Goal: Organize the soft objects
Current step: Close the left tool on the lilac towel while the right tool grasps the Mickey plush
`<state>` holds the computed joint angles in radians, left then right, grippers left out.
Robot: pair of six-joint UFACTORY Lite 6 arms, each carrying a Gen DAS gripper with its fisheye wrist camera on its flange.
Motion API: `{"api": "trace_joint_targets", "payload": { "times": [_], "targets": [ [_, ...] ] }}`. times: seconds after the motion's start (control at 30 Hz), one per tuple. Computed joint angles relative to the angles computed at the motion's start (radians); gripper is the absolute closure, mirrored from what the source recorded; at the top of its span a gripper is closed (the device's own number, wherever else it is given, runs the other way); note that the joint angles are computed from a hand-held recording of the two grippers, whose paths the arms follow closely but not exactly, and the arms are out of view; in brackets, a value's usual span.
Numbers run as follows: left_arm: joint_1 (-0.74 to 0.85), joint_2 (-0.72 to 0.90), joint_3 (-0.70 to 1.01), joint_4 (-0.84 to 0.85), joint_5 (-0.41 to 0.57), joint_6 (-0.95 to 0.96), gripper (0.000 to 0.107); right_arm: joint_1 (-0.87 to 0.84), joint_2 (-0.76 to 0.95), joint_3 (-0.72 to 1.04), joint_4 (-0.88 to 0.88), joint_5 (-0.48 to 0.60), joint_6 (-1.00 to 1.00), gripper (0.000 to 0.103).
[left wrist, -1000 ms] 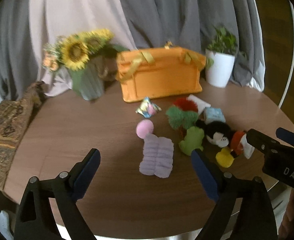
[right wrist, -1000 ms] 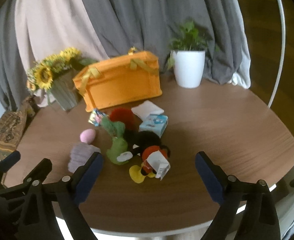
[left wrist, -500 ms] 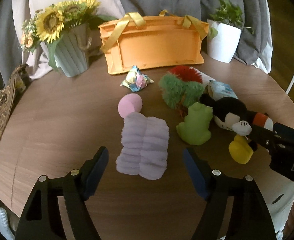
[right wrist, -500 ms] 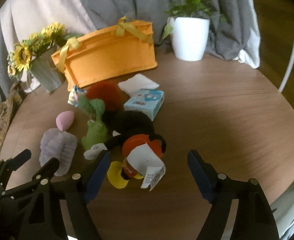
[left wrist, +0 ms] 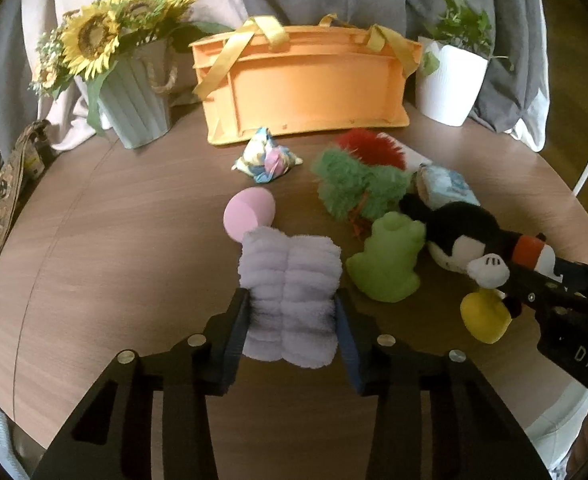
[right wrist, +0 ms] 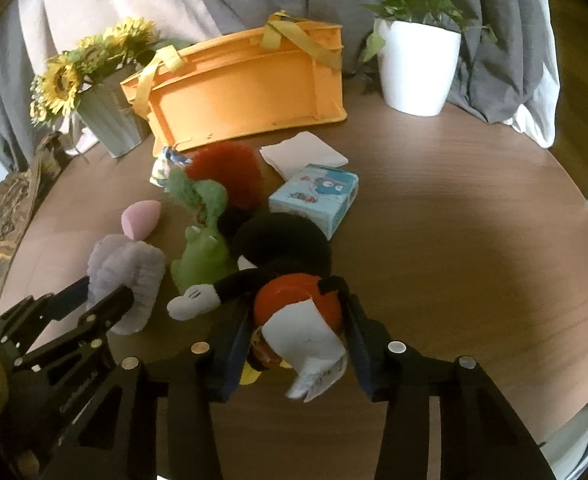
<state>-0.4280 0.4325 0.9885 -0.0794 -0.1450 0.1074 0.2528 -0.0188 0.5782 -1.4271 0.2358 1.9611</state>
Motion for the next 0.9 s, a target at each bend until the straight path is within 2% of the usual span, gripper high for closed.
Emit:
{"api": "trace_joint_targets", "payload": {
  "times": [0.3, 0.4, 0.6, 0.67, 0.77, 0.9],
  "targets": [
    [-0.007, -0.160, -0.069, 0.300, -0.005, -0.279, 0.068, 0.041, -0.162, -0.021, 0.332, 0.070, -0.352, 0.060],
    [-0.005, -0.208, -0.074, 0.410, -0.002, -0.390, 0.068, 0.058, -0.220, -0.018, 0.393, 0.104, -0.409, 0.060],
    [0.008, -0.269, -0.048, 0.630, 0.005, -0.618, 0.068, 0.109, -0.286, 0.023, 0.374, 0.201, -0.406, 0.060],
    [0.014, -0.283, -0.031, 0.677, 0.009, -0.669, 0.068, 0.110, -0.294, 0.042, 0.370, 0.211, -0.414, 0.060],
    [0.028, -0.288, 0.009, 0.835, 0.011, -0.829, 0.068, 0.102, -0.288, 0.074, 0.346, 0.215, -0.407, 0.060],
    [0.041, -0.291, 0.061, 0.853, 0.008, -0.847, 0.068, 0.088, -0.270, 0.129, 0.302, 0.214, -0.391, 0.060]
  ]
}}
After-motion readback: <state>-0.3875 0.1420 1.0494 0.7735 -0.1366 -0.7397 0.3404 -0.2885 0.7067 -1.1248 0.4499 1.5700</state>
